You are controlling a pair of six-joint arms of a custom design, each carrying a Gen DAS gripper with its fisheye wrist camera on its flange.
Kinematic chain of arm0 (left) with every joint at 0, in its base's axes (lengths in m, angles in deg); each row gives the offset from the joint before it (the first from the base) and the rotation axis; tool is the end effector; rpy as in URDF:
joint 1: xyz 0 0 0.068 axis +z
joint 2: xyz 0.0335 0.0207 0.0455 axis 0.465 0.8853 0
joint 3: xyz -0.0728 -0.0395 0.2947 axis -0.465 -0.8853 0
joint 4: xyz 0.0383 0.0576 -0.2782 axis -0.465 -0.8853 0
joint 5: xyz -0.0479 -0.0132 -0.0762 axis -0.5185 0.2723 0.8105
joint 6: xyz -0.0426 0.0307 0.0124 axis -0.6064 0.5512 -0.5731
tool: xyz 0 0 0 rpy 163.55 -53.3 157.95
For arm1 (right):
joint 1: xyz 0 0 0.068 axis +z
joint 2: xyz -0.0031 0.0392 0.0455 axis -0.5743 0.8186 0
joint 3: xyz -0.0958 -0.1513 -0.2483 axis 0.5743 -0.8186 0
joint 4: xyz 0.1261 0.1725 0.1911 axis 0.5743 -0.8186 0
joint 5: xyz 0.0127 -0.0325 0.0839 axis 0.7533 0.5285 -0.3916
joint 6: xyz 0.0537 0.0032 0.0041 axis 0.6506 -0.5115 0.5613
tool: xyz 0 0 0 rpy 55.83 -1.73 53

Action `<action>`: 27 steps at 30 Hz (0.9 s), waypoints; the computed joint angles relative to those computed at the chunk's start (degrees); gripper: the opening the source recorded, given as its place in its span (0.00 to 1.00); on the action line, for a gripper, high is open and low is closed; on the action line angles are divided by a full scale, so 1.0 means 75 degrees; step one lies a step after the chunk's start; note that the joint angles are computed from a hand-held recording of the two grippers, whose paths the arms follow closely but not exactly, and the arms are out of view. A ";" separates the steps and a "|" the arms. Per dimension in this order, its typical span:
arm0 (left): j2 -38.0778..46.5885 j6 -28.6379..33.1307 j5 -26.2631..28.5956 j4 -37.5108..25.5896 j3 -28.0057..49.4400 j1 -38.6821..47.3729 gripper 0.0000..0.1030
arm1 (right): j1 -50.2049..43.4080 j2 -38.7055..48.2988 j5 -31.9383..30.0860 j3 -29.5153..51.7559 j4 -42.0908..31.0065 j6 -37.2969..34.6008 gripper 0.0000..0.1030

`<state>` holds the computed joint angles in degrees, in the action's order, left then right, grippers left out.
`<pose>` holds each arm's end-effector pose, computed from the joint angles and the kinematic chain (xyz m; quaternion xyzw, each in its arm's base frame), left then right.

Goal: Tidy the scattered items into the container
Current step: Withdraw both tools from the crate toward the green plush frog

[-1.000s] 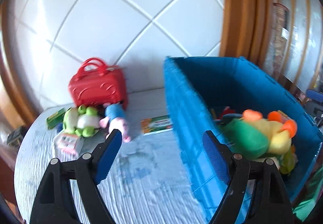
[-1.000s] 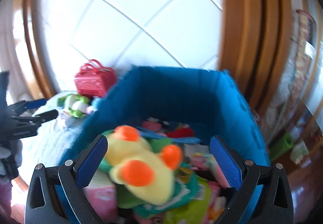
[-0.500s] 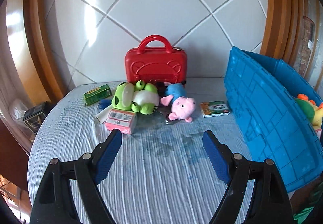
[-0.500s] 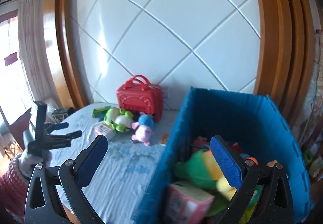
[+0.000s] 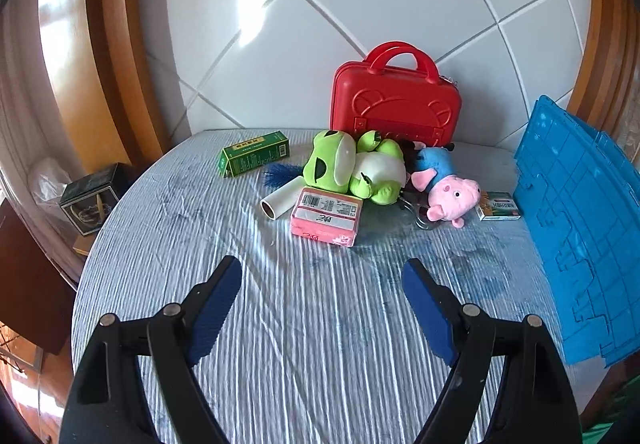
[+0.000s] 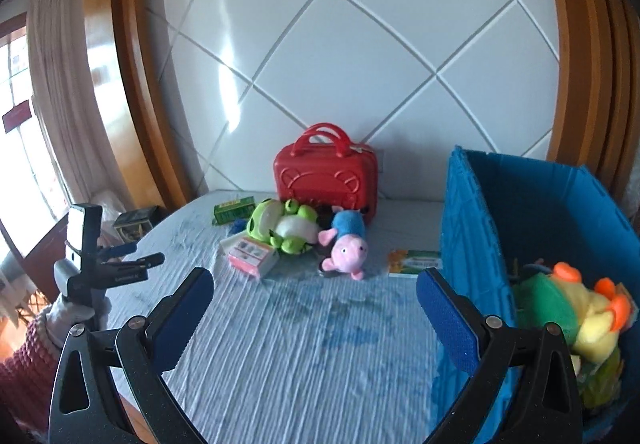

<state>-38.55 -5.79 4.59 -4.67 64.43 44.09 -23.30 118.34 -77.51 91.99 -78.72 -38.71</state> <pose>0.1389 0.0455 0.3062 -0.2284 0.8964 0.0822 0.3708 0.2217 0.0614 0.3927 -0.2470 0.8476 0.2079 0.4210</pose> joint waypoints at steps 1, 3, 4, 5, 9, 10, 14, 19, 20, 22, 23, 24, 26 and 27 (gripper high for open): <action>0.0037 0.0080 0.0102 0.0093 -0.0057 0.0172 0.80 | 0.0208 0.0164 0.0126 -0.0018 0.0085 0.0086 1.00; 0.0171 0.0219 0.0375 0.0295 -0.0176 0.0637 0.80 | 0.0569 0.0503 0.0289 -0.0012 0.0253 0.0193 1.00; 0.0198 0.0254 0.0489 0.0296 -0.0191 0.0821 0.80 | 0.0703 0.0733 0.0321 0.0016 0.0368 0.0210 1.00; 0.0304 0.0289 0.0601 0.0353 -0.0200 0.1007 0.80 | 0.0804 0.0931 0.0354 0.0043 0.0484 0.0231 1.00; 0.0867 0.0448 0.0615 0.0748 -0.0142 0.1396 0.80 | 0.1057 0.2049 0.0456 0.0407 0.0975 0.0443 1.00; 0.1049 0.0438 0.0616 0.0898 -0.0120 0.1464 0.80 | 0.1077 0.2296 0.0420 0.0514 0.1038 0.0513 1.00; 0.1931 0.0347 0.0742 0.1516 0.0002 0.1657 0.80 | 0.1185 0.3503 0.0270 0.1157 0.1199 0.0827 1.00; 0.3403 0.0349 0.0757 0.2589 0.0193 0.1580 0.80 | 0.1511 0.5078 0.0346 0.2244 0.1221 0.0967 1.00; 0.3743 0.0343 0.0726 0.2822 0.0247 0.1555 0.80 | 0.1603 0.5389 0.0445 0.2474 0.1222 0.1003 1.00; 0.4417 0.0344 0.0698 0.3236 0.0408 0.1521 0.80 | 0.1746 0.6011 0.0524 0.2970 0.1172 0.1102 1.00; 0.4816 0.0373 0.0720 0.3501 0.0515 0.1505 0.80 | 0.1804 0.6322 0.0510 0.3247 0.1116 0.1177 1.00; 0.5140 0.0389 0.0726 0.3690 0.0618 0.1478 0.80 | 0.1882 0.6786 0.0486 0.3662 0.1032 0.1280 1.00; 0.5846 0.0508 0.0771 0.3996 0.0937 0.1457 0.80 | 0.1988 0.7486 0.0448 0.4353 0.0835 0.1366 1.00; 0.6261 0.0626 0.0816 0.4153 0.1168 0.1438 0.80 | 0.2075 0.7967 0.0522 0.4849 0.0728 0.1457 1.00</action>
<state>8.41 -1.10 10.71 26.48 73.18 54.87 -7.73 178.09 -73.59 128.36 -73.26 -27.78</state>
